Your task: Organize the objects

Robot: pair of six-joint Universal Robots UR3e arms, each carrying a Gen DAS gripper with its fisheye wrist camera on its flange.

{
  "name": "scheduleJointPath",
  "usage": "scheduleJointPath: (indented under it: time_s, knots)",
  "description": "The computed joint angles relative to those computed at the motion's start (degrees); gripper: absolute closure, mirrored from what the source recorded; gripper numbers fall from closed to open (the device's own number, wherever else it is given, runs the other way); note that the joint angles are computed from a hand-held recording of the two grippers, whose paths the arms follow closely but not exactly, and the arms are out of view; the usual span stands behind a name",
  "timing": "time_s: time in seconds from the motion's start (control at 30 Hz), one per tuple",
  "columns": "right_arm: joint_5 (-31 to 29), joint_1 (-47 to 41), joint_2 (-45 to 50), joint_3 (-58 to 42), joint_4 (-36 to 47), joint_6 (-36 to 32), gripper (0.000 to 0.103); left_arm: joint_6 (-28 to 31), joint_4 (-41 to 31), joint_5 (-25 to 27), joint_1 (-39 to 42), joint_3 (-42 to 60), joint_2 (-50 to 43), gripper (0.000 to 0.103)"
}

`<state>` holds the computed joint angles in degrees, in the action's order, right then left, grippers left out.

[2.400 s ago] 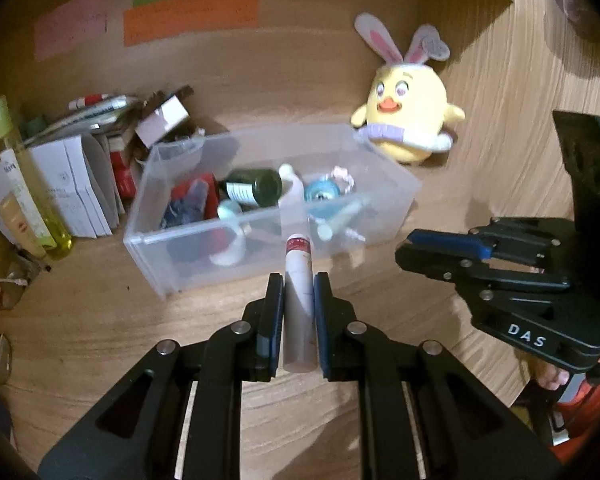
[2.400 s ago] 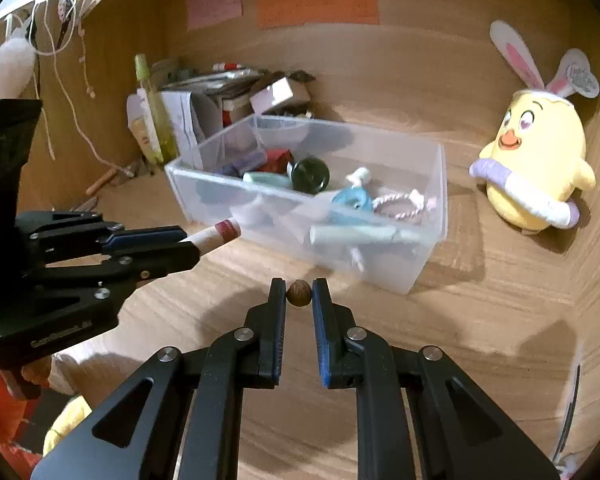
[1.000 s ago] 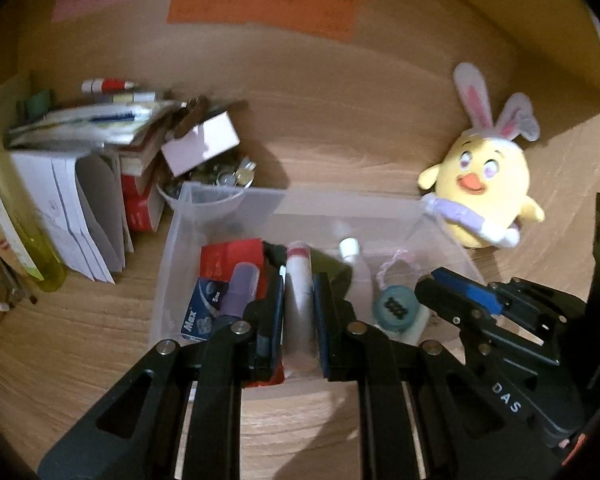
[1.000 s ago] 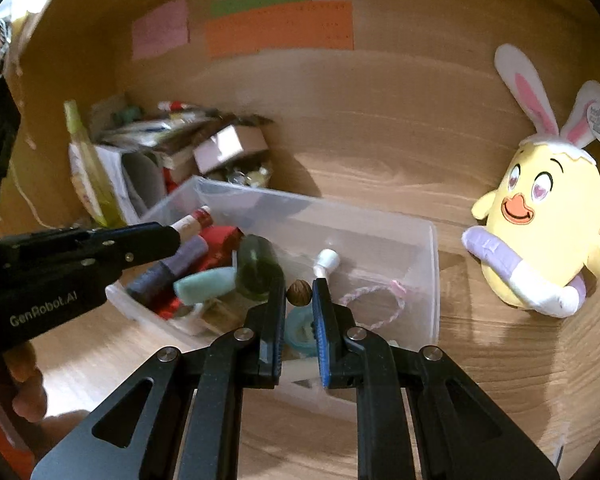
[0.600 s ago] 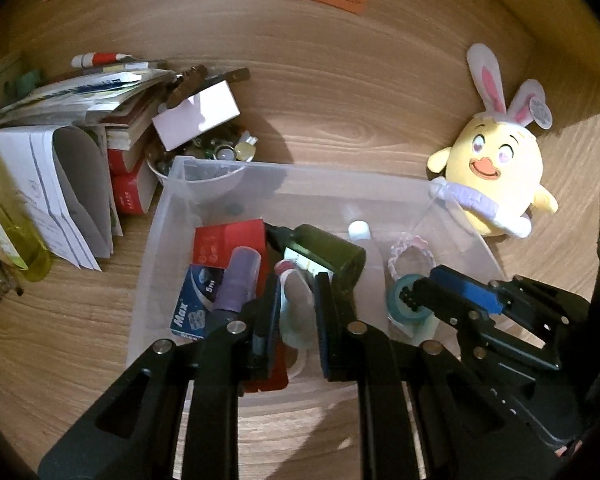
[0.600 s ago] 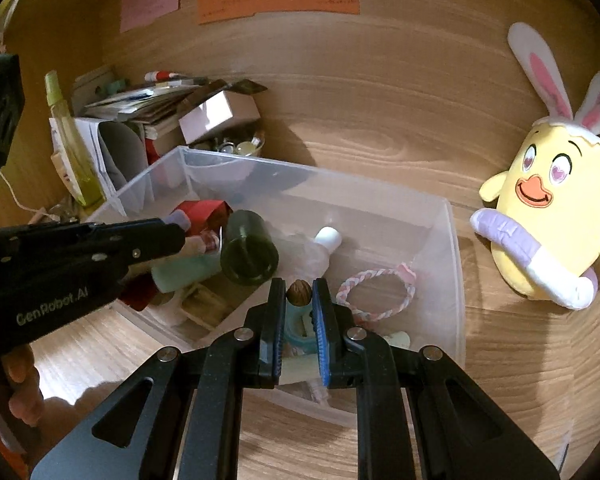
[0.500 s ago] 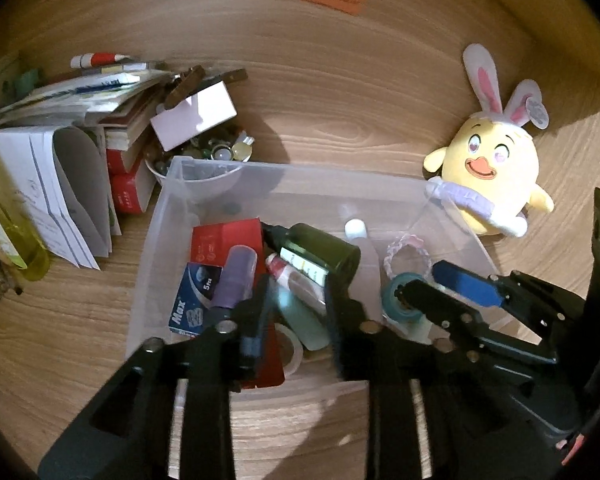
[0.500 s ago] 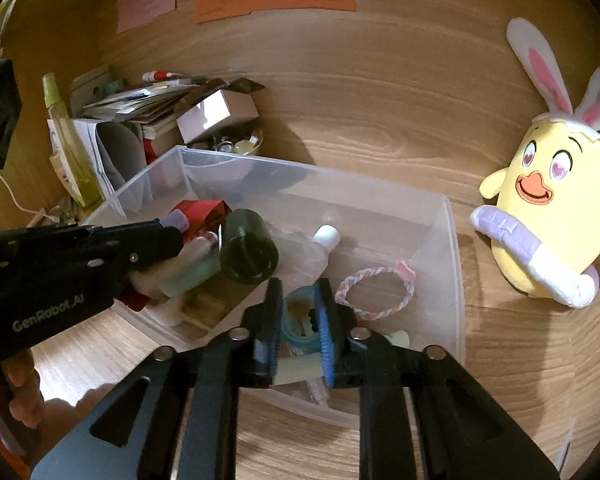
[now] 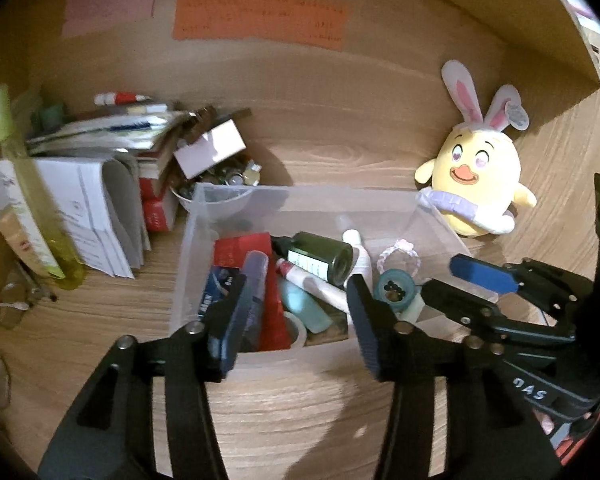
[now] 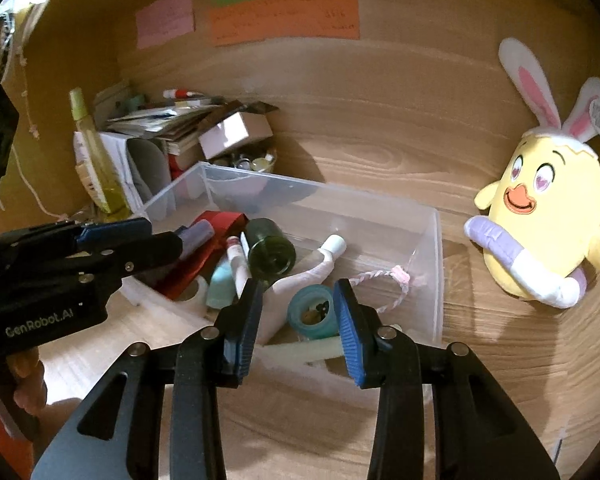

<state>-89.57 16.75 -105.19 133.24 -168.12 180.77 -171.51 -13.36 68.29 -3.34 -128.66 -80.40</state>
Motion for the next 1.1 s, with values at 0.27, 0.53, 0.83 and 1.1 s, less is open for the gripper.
scheduleJointPath:
  time_s: [0.27,0.53,0.83,1.1]
  knots:
    - [-0.3,0.0,-8.8,4.2,1.7,-0.2,0.036,1.1,-0.1,0.1,1.3,-5.4,7.7,0.028]
    - [-1.3,0.5,-16.0,6.7,4.4,-0.5,0.021,1.8,-0.7,-0.3,2.4,-9.4,12.9,0.010]
    - [-1.9,1.0,-20.8,9.5,6.5,-0.1,0.015,2.4,-2.6,-0.3,2.3,-12.5,16.5,0.007]
    - [-1.2,-0.2,-23.4,11.7,7.8,0.3,0.015,2.0,-1.2,0.5,2.2,-14.2,16.2,0.007]
